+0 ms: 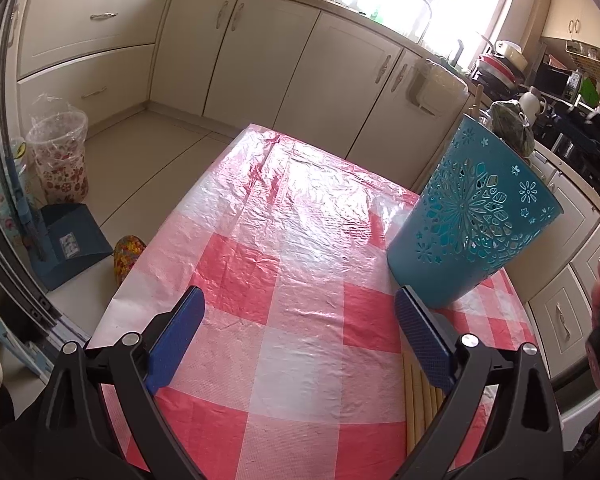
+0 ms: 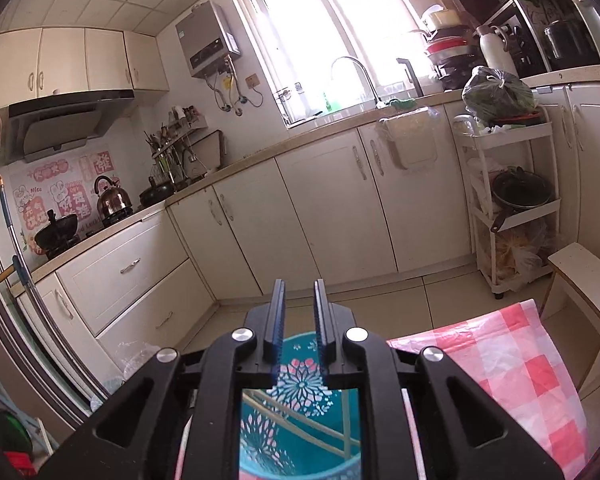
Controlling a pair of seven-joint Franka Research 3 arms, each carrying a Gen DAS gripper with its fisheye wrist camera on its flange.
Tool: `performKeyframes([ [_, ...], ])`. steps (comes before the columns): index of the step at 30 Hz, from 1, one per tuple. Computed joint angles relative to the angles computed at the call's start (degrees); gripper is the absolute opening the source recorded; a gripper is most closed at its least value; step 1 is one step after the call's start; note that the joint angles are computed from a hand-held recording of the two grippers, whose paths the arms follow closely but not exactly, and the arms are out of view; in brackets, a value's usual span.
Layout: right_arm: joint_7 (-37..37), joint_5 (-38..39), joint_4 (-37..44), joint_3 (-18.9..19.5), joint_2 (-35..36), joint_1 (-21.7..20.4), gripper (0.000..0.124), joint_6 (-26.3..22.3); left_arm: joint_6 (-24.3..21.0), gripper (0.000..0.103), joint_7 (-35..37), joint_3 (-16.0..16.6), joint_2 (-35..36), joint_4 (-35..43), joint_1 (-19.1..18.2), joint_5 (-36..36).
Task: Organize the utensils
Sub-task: 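Carry the held stick over the basket and open the right tool, then close the right tool on a stick while the left tool grasps another stick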
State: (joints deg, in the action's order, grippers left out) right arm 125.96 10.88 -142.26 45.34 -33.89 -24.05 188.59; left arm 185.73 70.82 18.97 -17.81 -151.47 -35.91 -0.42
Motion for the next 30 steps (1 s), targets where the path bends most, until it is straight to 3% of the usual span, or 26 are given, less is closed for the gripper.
performKeyframes([
  [3,0.38,0.81,-6.5,-4.02,-7.25,7.15,0.027,-3.42,-0.09,0.092,-0.15,-0.35,0.0,0.01,0.4,0.09],
  [6,1.81,-0.1,-11.34,-6.13,-12.32,14.82,0.029,-12.46,-0.25,0.092,-0.16,-0.55,0.1,0.1,0.64,0.04],
  [9,2.55,0.02,-14.42,-9.2,-10.54,23.96,0.029,-18.38,-0.37,0.092,-0.28,-1.59,0.19,0.15,1.63,0.05],
  [12,3.46,-0.18,-14.95,-11.17,-5.91,29.16,0.027,-20.58,-0.57,0.093,-0.36,-2.13,0.21,0.19,2.2,-0.01],
  [22,9.01,-12.05,-8.08,-9.5,3.05,26.81,0.021,-29.93,-0.82,0.093,0.42,-2.26,0.25,0.2,2.24,-1.37],
  [30,9.44,-19.32,-6.88,-14.31,5.69,30.06,0.012,-31.65,-0.87,0.093,0.79,-1.94,0.33,0.26,1.77,-1.7],
])
